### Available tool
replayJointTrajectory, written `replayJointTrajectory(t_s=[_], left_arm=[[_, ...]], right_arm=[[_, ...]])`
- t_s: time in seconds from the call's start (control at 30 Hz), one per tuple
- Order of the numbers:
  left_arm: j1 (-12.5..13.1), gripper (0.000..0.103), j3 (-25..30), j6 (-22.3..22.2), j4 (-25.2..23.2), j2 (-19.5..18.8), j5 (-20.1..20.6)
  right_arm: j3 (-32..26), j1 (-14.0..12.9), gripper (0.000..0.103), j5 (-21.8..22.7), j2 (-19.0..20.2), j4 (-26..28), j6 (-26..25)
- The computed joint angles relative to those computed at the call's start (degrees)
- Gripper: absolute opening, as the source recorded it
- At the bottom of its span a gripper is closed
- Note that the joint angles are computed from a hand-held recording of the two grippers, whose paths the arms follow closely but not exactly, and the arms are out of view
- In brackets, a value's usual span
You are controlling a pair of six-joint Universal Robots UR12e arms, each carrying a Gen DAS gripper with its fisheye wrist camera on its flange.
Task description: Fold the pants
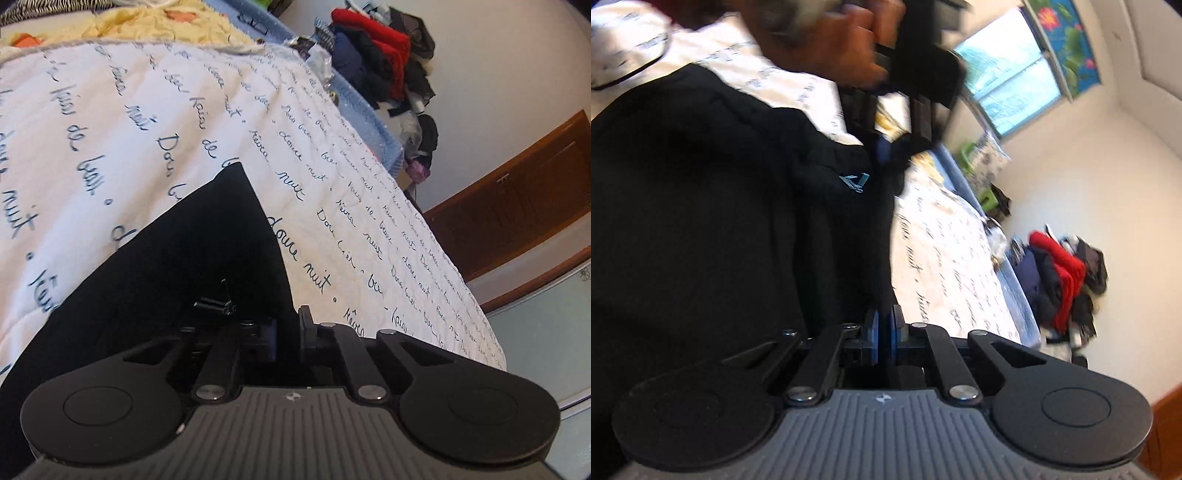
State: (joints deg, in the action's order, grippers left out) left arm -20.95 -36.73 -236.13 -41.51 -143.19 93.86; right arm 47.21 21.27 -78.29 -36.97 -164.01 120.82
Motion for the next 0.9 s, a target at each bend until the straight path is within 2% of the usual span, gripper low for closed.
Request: replayJointTrajectory(t_s=[0.07, 0.2, 0.37, 0.47, 0.53, 0.6, 0.67, 0.9], left_arm=[[-0.4, 0.012, -3.9, 1.0, 3.3, 1.9, 0.7], [-1.0, 0.012, -8.5, 2.3, 7.1, 4.4, 0.9], [-1.5, 0.012, -10.5, 4.5, 7.4, 5.5, 2.4], [-1.5, 0.012, -10.9, 4.0, 6.5, 5.6, 2.7], [-1.5, 0.012, -12.0, 3.8, 7.0, 6.0, 2.7], [-1.7, 0.012, -13.1, 4.8, 7.9, 6.8, 3.3], [-1.9, 0.012, -14.9, 6.2, 9.1, 7.9, 3.7], [-1.8, 0.012, -23.0, 10.8, 10.9, 13.5, 2.5]], right_arm=[[1.7, 0.3, 0.011, -3.5, -0.6, -2.0, 0.7], [4.0, -0.2, 0.011, -9.4, -1.9, -2.5, 4.1], [6.2, -1.0, 0.011, -20.7, -2.7, -3.7, 8.4], [7.1, -1.9, 0.011, -24.4, -3.4, -1.9, 12.8], [7.9, -2.2, 0.009, -24.1, -4.4, 0.5, 15.1], [9.4, -2.1, 0.004, -23.2, -5.5, -0.3, 15.2], [11.5, -2.0, 0.004, -22.5, -7.1, -1.5, 14.7], [22.9, -1.9, 0.004, -18.5, -15.7, -3.9, 13.8]])
